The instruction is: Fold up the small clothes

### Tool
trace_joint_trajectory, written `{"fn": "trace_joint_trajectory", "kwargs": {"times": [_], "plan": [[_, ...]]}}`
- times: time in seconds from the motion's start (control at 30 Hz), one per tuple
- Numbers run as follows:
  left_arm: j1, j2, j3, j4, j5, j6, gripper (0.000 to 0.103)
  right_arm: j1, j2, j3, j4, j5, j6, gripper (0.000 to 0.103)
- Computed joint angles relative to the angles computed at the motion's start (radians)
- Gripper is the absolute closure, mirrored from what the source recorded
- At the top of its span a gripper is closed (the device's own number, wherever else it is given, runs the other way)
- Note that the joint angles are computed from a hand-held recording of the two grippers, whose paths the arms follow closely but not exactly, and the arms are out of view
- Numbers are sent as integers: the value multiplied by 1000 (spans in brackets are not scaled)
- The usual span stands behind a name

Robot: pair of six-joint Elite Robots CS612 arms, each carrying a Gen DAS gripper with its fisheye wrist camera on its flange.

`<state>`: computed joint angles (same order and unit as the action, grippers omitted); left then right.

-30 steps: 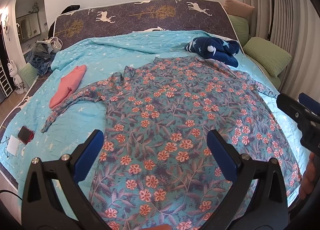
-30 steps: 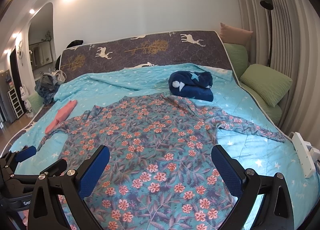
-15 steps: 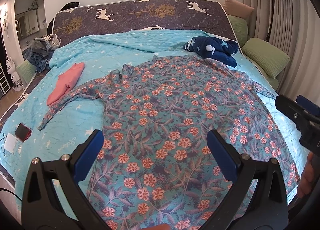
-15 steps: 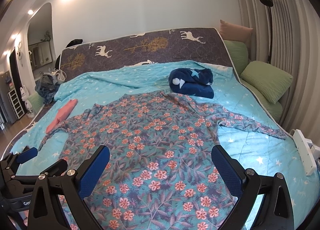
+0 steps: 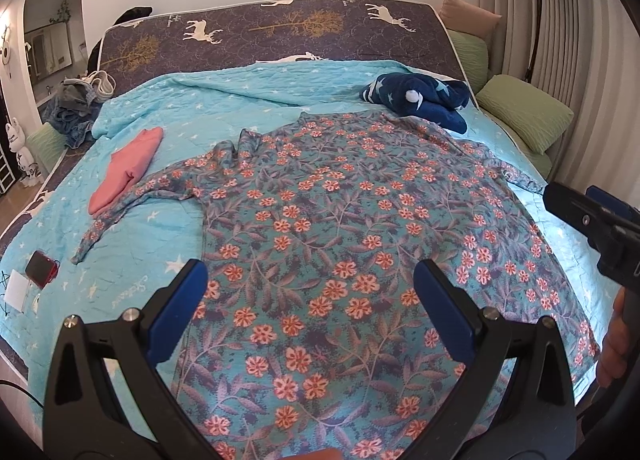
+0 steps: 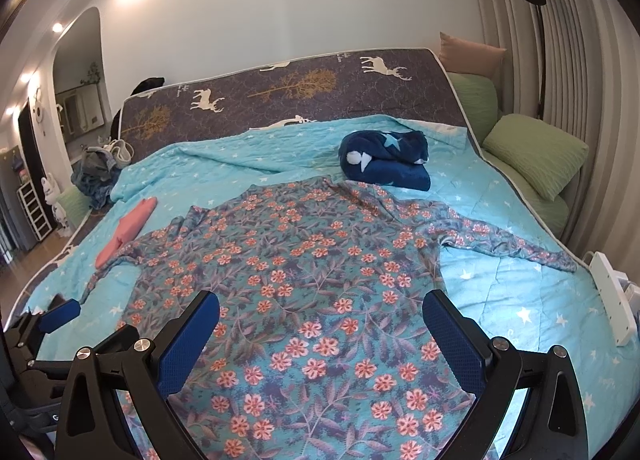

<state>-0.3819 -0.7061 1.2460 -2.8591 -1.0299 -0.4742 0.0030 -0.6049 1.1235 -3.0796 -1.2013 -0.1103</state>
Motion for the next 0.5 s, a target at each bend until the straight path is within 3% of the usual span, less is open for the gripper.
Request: {"fn": "trace_joint_trajectory", "kwargs": {"times": [0.5], "plan": [[10,-6,12,18,-31,-29,1,2,0,3,14,7,-27,0]]}}
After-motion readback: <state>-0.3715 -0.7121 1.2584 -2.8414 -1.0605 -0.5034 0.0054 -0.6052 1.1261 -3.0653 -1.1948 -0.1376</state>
